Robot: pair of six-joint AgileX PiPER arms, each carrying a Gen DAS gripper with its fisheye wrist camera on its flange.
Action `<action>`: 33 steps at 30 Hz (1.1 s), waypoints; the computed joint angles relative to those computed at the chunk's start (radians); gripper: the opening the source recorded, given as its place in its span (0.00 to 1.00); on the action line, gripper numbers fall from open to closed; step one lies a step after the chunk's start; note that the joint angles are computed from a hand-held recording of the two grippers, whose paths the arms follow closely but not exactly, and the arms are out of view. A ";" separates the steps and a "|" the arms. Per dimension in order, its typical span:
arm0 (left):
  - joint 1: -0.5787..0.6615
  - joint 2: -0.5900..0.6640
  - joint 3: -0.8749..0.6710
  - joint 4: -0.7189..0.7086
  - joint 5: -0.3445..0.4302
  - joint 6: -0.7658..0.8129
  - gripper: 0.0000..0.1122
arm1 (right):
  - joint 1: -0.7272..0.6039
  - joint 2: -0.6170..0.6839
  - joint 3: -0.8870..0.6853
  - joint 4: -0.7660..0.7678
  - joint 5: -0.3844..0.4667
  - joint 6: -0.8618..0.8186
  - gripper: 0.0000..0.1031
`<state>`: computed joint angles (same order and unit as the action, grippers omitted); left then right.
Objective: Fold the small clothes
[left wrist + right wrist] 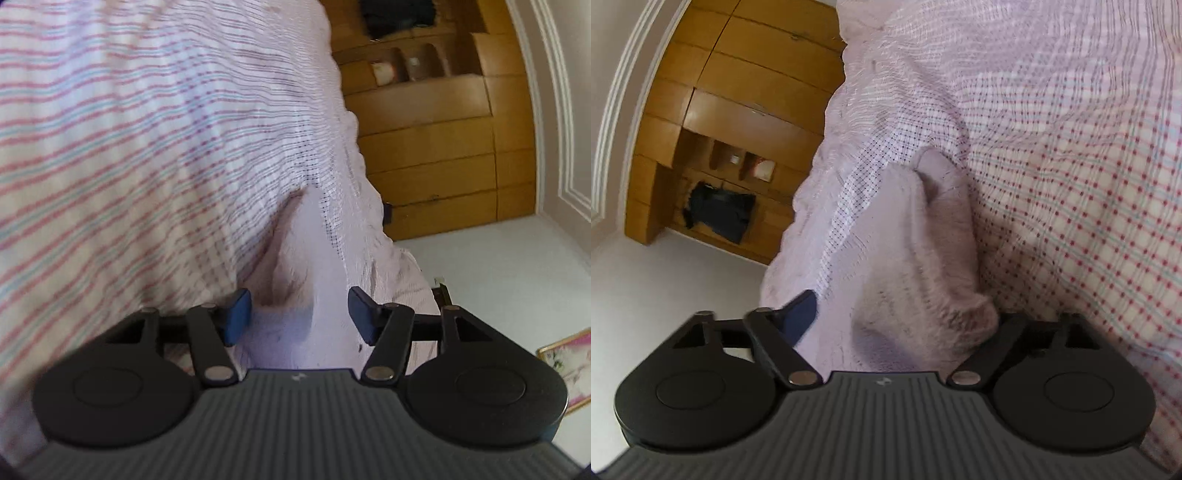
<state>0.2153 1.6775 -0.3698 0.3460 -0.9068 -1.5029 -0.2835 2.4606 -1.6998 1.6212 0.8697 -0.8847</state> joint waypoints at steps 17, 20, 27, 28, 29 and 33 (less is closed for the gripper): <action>0.198 -0.220 -0.014 0.352 0.205 -0.066 0.39 | 0.007 -0.112 0.058 -0.206 -0.229 0.218 0.52; 0.322 -0.135 -0.044 0.536 0.033 -0.146 0.50 | 0.005 -0.139 0.099 -0.164 -0.267 0.160 0.61; 0.077 -0.135 -0.147 0.601 0.329 -0.013 0.16 | -0.004 -0.162 0.123 -0.138 -0.296 0.142 0.66; 0.040 -0.179 -0.138 0.560 0.351 0.044 0.16 | 0.002 -0.168 0.128 -0.140 -0.308 0.143 0.67; 0.007 -0.228 -0.141 0.558 0.407 0.061 0.16 | 0.008 -0.177 0.136 -0.138 -0.330 0.143 0.67; -0.087 -0.223 -0.215 0.839 0.709 -0.195 0.22 | 0.082 -0.244 0.194 -0.068 -0.546 -0.004 0.80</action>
